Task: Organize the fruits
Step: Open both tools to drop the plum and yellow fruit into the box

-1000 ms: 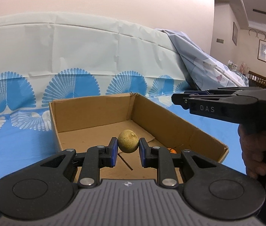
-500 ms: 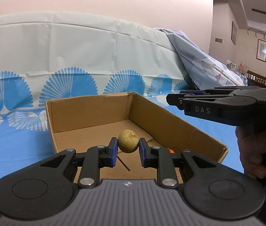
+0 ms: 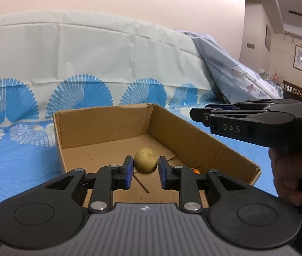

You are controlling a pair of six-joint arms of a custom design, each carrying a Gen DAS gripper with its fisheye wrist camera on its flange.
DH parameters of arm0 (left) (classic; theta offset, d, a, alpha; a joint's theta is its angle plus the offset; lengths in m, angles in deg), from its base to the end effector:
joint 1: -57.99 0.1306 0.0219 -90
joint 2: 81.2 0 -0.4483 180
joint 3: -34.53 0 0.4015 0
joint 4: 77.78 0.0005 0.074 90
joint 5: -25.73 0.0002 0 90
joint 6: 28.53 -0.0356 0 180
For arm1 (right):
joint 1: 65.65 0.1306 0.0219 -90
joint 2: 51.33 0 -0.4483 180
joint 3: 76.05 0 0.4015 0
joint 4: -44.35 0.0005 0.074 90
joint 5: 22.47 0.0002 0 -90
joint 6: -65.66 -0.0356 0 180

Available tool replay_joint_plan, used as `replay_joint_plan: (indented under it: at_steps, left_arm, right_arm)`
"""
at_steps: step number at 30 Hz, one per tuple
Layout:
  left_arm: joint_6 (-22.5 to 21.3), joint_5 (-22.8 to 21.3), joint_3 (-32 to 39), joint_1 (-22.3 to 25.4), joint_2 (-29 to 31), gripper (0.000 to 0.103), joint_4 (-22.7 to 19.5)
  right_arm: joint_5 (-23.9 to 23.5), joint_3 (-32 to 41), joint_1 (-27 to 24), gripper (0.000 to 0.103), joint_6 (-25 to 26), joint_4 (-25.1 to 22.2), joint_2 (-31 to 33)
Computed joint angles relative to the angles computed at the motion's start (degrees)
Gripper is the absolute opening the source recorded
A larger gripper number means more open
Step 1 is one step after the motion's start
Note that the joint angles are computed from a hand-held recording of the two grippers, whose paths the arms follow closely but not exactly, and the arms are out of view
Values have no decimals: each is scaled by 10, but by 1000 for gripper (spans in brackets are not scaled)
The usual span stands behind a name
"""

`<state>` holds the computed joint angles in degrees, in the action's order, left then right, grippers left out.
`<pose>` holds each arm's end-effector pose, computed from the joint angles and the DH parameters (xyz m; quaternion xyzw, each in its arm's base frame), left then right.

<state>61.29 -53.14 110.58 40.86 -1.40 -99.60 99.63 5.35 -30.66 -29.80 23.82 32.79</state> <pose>0.4196 -0.1370 0.4984 0.1778 0.8247 -0.1593 0.5127 0.3983 0.2551 0.5162 -0.0575 0.8148 -0.0339 0.5759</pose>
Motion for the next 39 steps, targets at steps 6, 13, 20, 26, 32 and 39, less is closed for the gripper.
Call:
replay_joint_plan:
  at_steps: [6, 13, 20, 26, 32, 39]
  left_arm:
    - [10, -33, -2, -2, -1, 41, 10]
    - [5, -71, -37, 5, -24, 41, 80]
    - [-16, -78, -46, 27, -60, 9, 85]
    - [-124, -19, -20, 76, -96, 4, 48]
    - [-174, 9, -12, 151, -114, 5, 16]
    - [-13, 0, 12, 233, -100, 6, -44]
  right_arm:
    - [13, 4, 1, 59, -10, -2, 4]
    - [27, 9, 12, 60, -27, 1, 9]
    - [44, 14, 31, 58, -41, 11, 14]
    - [20, 13, 43, 37, -91, 30, 7]
    - [-10, 15, 65, 29, -92, 52, 10]
    - [-34, 32, 89, 29, -84, 48, 27]
